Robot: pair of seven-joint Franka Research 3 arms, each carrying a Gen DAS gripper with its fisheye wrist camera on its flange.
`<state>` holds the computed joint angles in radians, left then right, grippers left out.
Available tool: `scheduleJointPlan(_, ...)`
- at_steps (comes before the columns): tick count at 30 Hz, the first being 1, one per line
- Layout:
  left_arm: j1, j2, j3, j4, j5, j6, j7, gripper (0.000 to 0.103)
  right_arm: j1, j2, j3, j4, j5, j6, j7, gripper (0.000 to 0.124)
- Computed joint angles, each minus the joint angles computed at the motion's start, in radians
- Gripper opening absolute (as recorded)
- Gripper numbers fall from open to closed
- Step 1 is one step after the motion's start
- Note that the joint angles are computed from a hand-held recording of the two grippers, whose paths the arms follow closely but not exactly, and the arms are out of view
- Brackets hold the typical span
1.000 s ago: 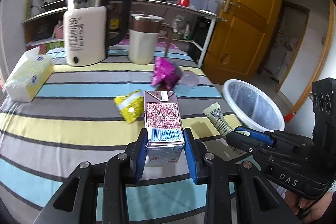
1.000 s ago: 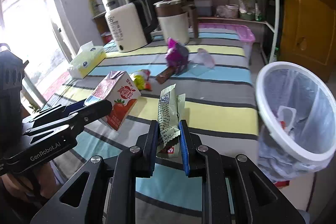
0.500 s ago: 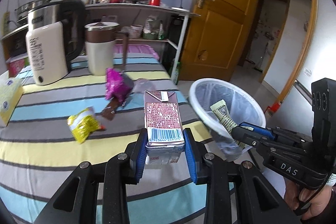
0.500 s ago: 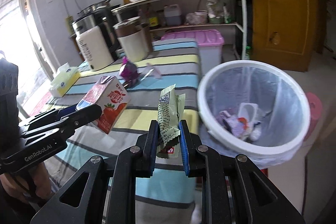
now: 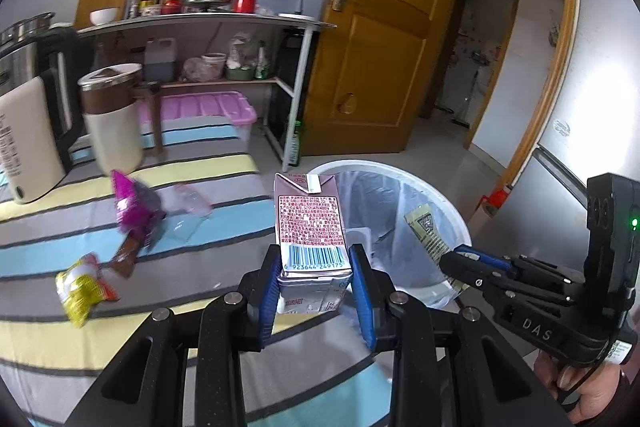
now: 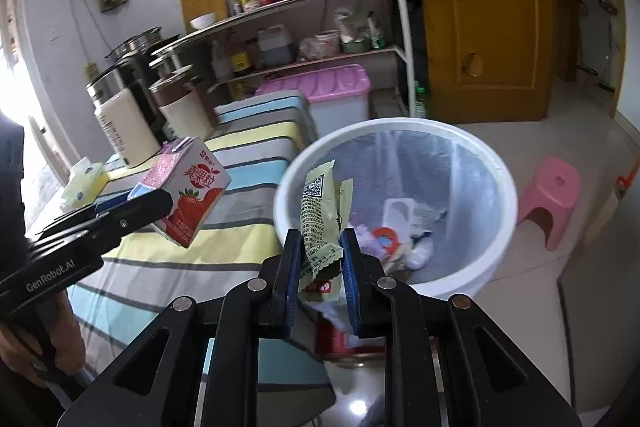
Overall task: Collect trash
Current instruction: 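Carry the pink carton and green wrapper over the trash bin and open both tools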
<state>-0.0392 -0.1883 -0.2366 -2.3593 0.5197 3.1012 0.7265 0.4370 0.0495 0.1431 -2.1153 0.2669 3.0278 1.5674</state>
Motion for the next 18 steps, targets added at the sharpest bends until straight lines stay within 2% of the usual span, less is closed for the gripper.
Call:
scheduleJointPlan(4,-0.033,0.07,0.012,0.069,-0.02,0.002,0.044,0.034,-0.008,0.007,-0.022,0.001,-0.05,-0.003,0.052,0.021)
scheduleJointPlan(6,-0.066,0.106,0.034,0.099,-0.071,0.005,0.1,0.034,-0.013,0.014,-0.028,0.006,-0.068,-0.008,0.07,0.021)
scheduleJointPlan(11,-0.101,0.178,0.046,0.162,-0.162,0.004,0.205,0.034,-0.023,0.043,-0.045,0.03,-0.113,-0.017,0.115,0.021)
scheduleJointPlan(18,-0.104,0.255,0.021,0.219,-0.335,0.003,0.375,0.034,-0.027,0.08,-0.064,0.066,-0.15,-0.039,0.153,0.021)
